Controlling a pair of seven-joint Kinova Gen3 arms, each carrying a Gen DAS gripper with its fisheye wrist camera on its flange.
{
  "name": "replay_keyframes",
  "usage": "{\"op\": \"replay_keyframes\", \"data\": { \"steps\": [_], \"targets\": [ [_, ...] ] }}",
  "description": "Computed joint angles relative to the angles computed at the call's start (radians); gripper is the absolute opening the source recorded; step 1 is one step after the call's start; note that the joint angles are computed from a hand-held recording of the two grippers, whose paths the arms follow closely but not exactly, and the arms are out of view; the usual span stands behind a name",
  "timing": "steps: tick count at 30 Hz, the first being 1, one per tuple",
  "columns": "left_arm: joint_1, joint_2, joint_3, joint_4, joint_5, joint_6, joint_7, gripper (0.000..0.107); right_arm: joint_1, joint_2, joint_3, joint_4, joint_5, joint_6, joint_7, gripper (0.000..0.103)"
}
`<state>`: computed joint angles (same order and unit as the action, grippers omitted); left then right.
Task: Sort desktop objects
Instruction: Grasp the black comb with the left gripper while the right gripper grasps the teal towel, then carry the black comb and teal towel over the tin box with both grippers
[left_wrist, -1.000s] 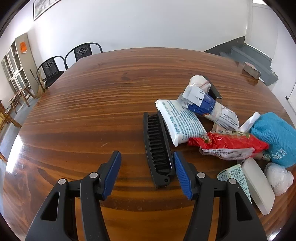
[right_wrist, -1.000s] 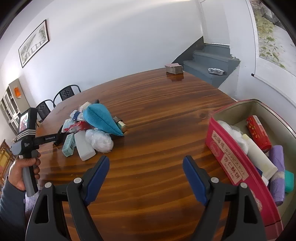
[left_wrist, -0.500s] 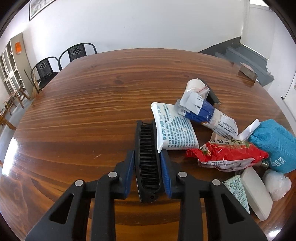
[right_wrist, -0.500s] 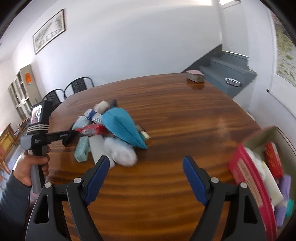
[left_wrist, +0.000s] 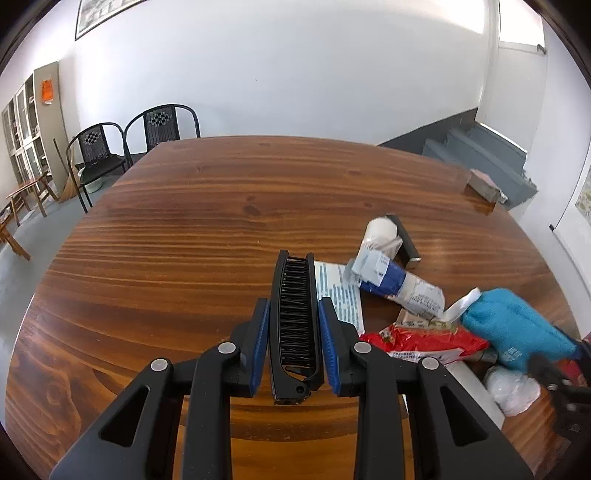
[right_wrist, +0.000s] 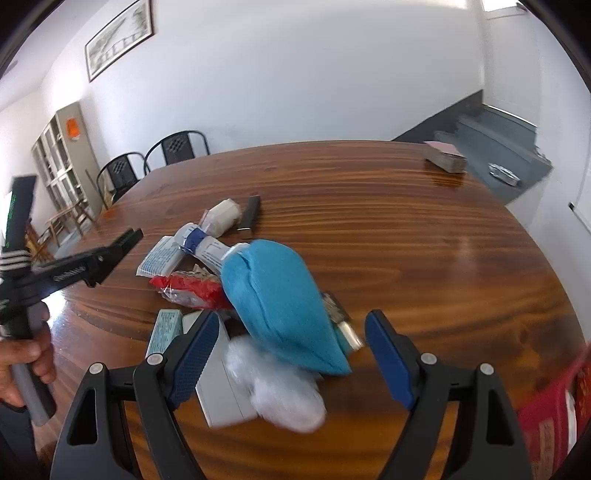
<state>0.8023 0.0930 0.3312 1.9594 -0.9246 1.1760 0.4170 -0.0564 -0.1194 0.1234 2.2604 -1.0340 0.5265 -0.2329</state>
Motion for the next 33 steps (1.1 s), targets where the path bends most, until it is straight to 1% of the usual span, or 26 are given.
{"op": "replay_keyframes", "data": {
  "steps": [3, 5, 6, 8, 9, 11, 15, 20, 21, 27, 33],
  "targets": [
    [-0.001, -0.009, 0.001, 0.001, -0.002, -0.003, 0.003, 0.029, -0.022, 0.032, -0.036, -0.01, 0.014, -0.059, -0.027, 0.085],
    [-0.002, -0.011, 0.004, 0.001, -0.002, -0.004, 0.004, 0.029, -0.021, 0.06, -0.045, -0.025, 0.03, -0.057, -0.055, 0.083],
    [-0.003, -0.01, 0.005, 0.001, -0.001, -0.005, 0.004, 0.029, -0.015, 0.072, -0.047, -0.033, 0.036, -0.046, -0.07, 0.072],
    [-0.005, -0.011, 0.005, 0.003, 0.0, -0.012, 0.003, 0.029, 0.008, 0.091, -0.049, -0.05, 0.057, -0.003, -0.095, 0.058],
    [-0.007, -0.01, 0.005, 0.004, 0.0, -0.017, 0.002, 0.029, 0.02, 0.09, -0.049, -0.049, 0.049, 0.013, -0.084, 0.053],
    [-0.006, -0.009, 0.006, 0.004, 0.001, -0.023, 0.002, 0.029, 0.038, 0.074, -0.05, -0.038, 0.04, 0.021, -0.067, 0.048],
    [0.003, -0.002, 0.01, -0.003, -0.004, -0.022, -0.002, 0.029, 0.076, 0.04, -0.011, -0.02, -0.008, 0.081, -0.009, 0.038],
    [0.027, 0.009, 0.016, -0.02, -0.018, -0.017, -0.007, 0.029, 0.125, 0.006, 0.051, -0.002, -0.044, 0.18, 0.047, 0.03],
    [0.032, 0.011, 0.016, -0.025, -0.02, -0.016, -0.009, 0.029, 0.138, 0.0, 0.065, 0.002, -0.05, 0.205, 0.058, 0.028],
    [0.065, 0.021, 0.02, -0.048, -0.037, -0.004, -0.014, 0.029, 0.199, -0.058, 0.129, 0.022, -0.08, 0.309, 0.11, 0.023],
    [0.1, 0.035, 0.021, -0.071, -0.048, 0.004, -0.022, 0.029, 0.239, -0.117, 0.19, 0.018, -0.075, 0.362, 0.111, 0.018]
  ]
}}
